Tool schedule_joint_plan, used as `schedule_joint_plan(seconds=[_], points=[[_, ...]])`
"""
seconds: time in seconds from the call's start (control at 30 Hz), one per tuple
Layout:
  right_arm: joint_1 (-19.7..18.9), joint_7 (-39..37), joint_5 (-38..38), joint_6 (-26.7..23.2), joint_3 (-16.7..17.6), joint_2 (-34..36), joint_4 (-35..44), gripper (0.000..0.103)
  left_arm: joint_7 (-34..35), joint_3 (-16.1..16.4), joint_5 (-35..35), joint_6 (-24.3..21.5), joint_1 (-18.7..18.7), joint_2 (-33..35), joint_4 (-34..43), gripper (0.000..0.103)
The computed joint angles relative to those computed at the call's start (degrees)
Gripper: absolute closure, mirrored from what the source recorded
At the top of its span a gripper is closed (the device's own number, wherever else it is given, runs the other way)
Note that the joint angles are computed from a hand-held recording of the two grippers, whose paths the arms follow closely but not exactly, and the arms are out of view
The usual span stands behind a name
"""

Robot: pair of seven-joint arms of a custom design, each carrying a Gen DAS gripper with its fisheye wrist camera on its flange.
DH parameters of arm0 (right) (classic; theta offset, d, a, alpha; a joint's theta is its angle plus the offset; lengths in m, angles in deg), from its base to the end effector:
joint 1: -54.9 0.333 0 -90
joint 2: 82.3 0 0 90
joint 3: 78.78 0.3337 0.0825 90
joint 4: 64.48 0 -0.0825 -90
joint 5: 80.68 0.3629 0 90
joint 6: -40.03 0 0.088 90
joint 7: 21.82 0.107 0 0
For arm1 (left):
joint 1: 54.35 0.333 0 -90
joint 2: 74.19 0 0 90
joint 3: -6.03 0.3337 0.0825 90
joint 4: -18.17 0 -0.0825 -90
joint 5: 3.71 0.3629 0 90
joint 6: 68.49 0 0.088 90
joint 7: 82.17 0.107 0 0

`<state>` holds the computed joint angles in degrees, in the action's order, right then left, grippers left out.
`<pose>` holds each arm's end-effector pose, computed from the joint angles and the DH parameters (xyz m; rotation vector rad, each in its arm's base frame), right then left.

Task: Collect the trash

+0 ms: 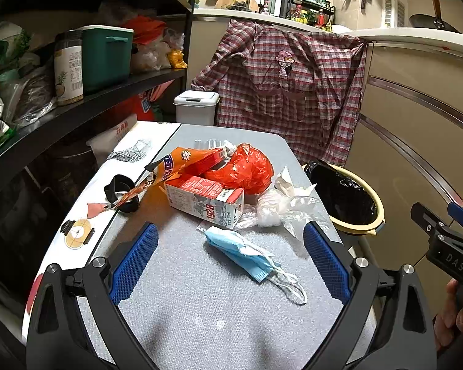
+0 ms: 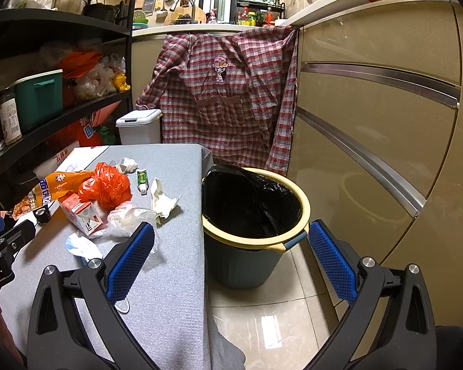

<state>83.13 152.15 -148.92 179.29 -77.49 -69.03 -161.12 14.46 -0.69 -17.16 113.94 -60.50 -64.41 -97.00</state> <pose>0.5730 0.3194 0.5446 -1.4531 1.7706 -1.0815 0.6088 -0.1121 0.5224 -1.5930 1.7394 -1.0635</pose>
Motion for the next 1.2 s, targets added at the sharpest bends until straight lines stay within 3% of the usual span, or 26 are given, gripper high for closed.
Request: schedule_joint_plan(seconds=[0.17, 0.27, 0.33, 0.43, 0.5, 0.67, 0.8, 0.87, 0.9, 1.0, 1.03, 1.1, 1.2], points=[[-0.5, -0.5, 1.6, 1.8, 0.0, -0.1, 0.4, 0.005, -5.0, 6.3, 6.6, 1.8, -5.5, -0.8, -0.6, 0.019], [-0.9, 0.1, 2.1, 3.8, -0.2, -0.2, 0.5, 0.005, -1.6, 2.2, 3.7, 1.2, -2.0, -1.4, 0.6, 0.034], [-1.2, -0.7, 2.6, 4.9, -0.2, 0.2, 1.4, 0.005, 0.6, -0.3, 2.2, 0.8, 0.4, -1.7, 1.6, 0.034], [-1.5, -3.7, 4.2, 6.9, -0.4, 1.1, 3.4, 0.006, 10.2, -8.6, -6.2, -2.0, 7.8, -1.2, 5.3, 0.034], [-1.5, -4.3, 4.8, 7.9, -0.9, 1.4, 4.5, 0.018, 14.3, -9.0, -9.4, -5.2, 8.7, -0.3, 9.2, 0.034], [-3.1, -10.1, 11.3, 12.8, -1.4, 4.4, 10.6, 0.036, 15.8, -4.6, -7.8, -14.8, 6.5, 5.3, 22.0, 0.04], [-5.0, -22.8, 20.3, 16.6, -0.6, 10.4, 19.6, 0.046, 16.9, -2.4, -4.0, -18.9, 5.5, 12.2, 32.6, 0.041], [-6.9, -31.6, 27.1, 16.8, 1.9, 14.4, 24.7, 0.052, 15.5, -1.0, -1.8, -22.1, 5.0, 15.8, 37.9, 0.045], [-8.5, -37.4, 31.6, 16.1, 4.3, 16.9, 27.8, 0.056, 14.7, -0.6, -1.2, -23.7, 5.0, 17.2, 40.0, 0.048], [-9.8, -45.5, 37.9, 15.7, 6.5, 21.2, 31.4, 0.059, 11.8, 0.2, -0.6, -26.4, 5.7, 20.4, 42.7, 0.051], [-9.8, -46.6, 39.4, 15.6, 6.6, 22.0, 31.6, 0.059, 10.5, 2.2, -0.5, -29.6, 4.5, 21.6, 44.6, 0.051], [-10.4, -49.4, 43.6, 14.5, 7.7, 23.7, 31.8, 0.059, 6.0, 1.9, 2.7, -39.0, 5.3, 25.5, 51.9, 0.052], [-9.9, -53.3, 48.8, 9.7, 8.5, 27.7, 36.0, 0.057, 5.5, 1.3, 3.7, -40.4, 5.9, 26.9, 53.4, 0.052]])
